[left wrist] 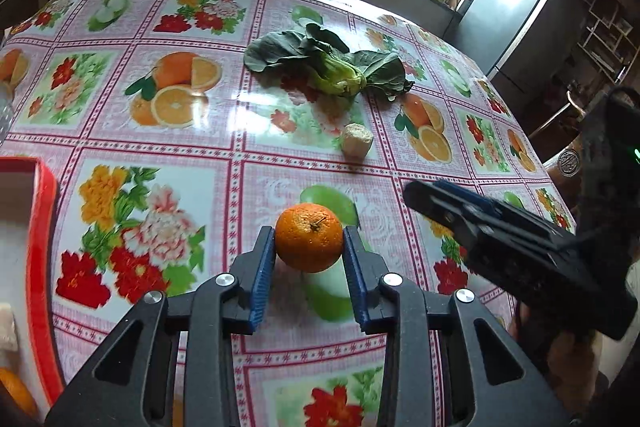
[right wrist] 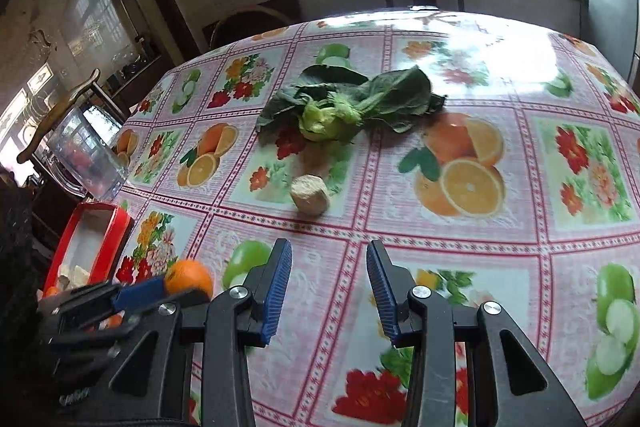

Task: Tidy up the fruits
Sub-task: 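Grasp an orange with the left tool while the right tool grasps the pale round disc, then carry the orange and disc into the white tray and open both tools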

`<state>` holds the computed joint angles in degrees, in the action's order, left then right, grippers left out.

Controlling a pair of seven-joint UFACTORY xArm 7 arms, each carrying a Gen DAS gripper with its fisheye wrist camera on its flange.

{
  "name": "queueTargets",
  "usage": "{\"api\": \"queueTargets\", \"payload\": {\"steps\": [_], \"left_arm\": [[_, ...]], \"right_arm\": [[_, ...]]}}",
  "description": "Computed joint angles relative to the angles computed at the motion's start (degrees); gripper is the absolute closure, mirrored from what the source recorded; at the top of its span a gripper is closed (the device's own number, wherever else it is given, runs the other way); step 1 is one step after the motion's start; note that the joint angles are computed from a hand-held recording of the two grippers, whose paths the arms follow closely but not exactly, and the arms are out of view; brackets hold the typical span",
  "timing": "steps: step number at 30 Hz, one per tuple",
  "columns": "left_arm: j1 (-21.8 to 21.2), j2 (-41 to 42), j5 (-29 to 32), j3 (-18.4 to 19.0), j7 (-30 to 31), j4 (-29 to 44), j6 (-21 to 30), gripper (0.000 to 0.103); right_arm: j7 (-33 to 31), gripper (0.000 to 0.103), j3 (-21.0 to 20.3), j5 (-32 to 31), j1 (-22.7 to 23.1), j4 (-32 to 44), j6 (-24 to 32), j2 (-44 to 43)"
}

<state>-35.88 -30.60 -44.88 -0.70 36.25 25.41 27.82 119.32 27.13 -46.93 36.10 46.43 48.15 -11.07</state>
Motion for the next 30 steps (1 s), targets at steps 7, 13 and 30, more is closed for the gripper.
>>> {"api": "queueTargets", "payload": {"steps": [7,13,30], "left_arm": [[2.7,-9.4,4.0,1.7,-1.7,-5.2,4.8,0.072],[5.2,-15.7,8.1,3.8,-3.0,-7.4,8.1,0.072],[16.6,-35.0,17.3,8.9,-4.3,-12.9,20.9,0.072]], "right_arm": [[-2.8,0.071,-3.4,-3.6,0.0,5.8,2.4,7.3],[-2.2,0.077,-3.2,-0.7,2.9,6.7,4.2,6.6],[3.5,0.077,-0.3,-4.5,17.5,22.3,12.1,14.9]]}}
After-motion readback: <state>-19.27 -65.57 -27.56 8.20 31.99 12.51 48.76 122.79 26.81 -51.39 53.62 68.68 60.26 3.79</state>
